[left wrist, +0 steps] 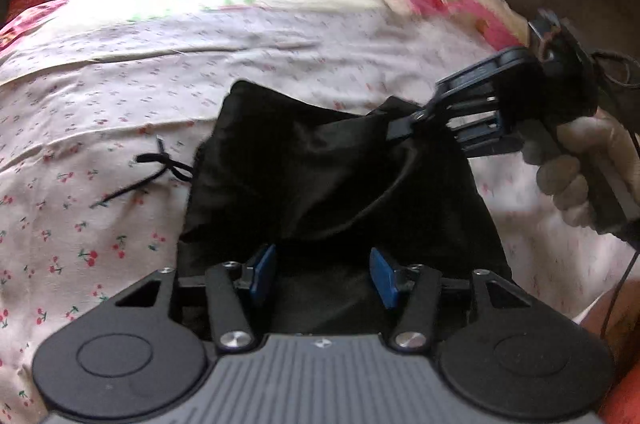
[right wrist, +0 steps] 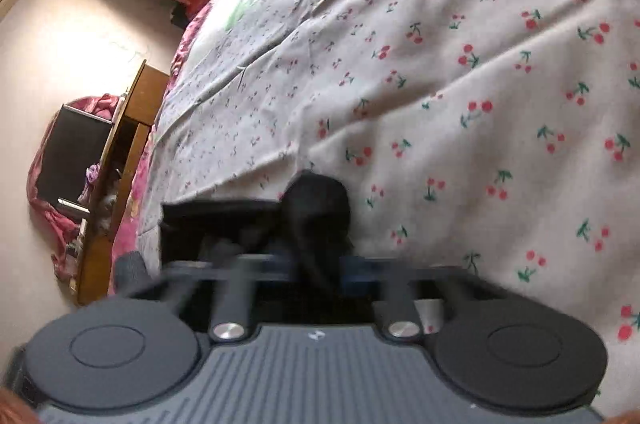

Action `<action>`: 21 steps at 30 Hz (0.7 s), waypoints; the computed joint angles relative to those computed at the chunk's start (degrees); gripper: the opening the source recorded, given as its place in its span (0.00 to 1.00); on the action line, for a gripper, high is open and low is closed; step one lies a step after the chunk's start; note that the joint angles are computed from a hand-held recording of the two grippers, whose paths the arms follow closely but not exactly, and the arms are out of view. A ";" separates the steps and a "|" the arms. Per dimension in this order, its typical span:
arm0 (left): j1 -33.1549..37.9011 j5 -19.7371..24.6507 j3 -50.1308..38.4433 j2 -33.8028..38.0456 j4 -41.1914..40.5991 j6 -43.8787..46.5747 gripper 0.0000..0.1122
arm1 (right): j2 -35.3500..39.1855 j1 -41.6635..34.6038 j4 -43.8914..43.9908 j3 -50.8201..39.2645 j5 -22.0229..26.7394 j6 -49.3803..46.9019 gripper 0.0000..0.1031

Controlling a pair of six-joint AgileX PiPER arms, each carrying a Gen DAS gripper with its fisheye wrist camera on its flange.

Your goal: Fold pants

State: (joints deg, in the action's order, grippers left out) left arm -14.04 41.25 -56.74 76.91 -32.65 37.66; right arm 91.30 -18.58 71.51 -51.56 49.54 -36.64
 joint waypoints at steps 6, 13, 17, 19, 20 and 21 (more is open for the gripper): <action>2.11 -2.42 1.91 1.17 -3.46 -1.55 0.59 | 2.47 -1.03 -5.96 -3.54 -4.05 2.98 0.15; 2.62 -1.12 0.77 -0.96 -1.08 -5.89 0.60 | -5.60 -0.02 -13.40 -2.92 -9.05 6.42 0.29; 2.68 -4.31 2.71 -2.13 -1.19 -9.82 0.61 | -18.07 7.80 -22.67 4.69 -16.44 8.93 0.30; -0.72 -7.14 3.43 -2.49 5.75 -16.92 0.62 | -19.05 12.47 -23.12 7.14 -18.14 8.37 0.29; -2.42 -7.21 3.20 -2.20 10.36 -20.87 0.62 | -18.78 14.30 -24.47 8.50 -18.19 9.49 0.33; -3.75 -6.66 2.52 -1.72 14.11 -23.38 0.62 | -16.58 16.78 -27.72 9.02 -20.02 12.90 0.35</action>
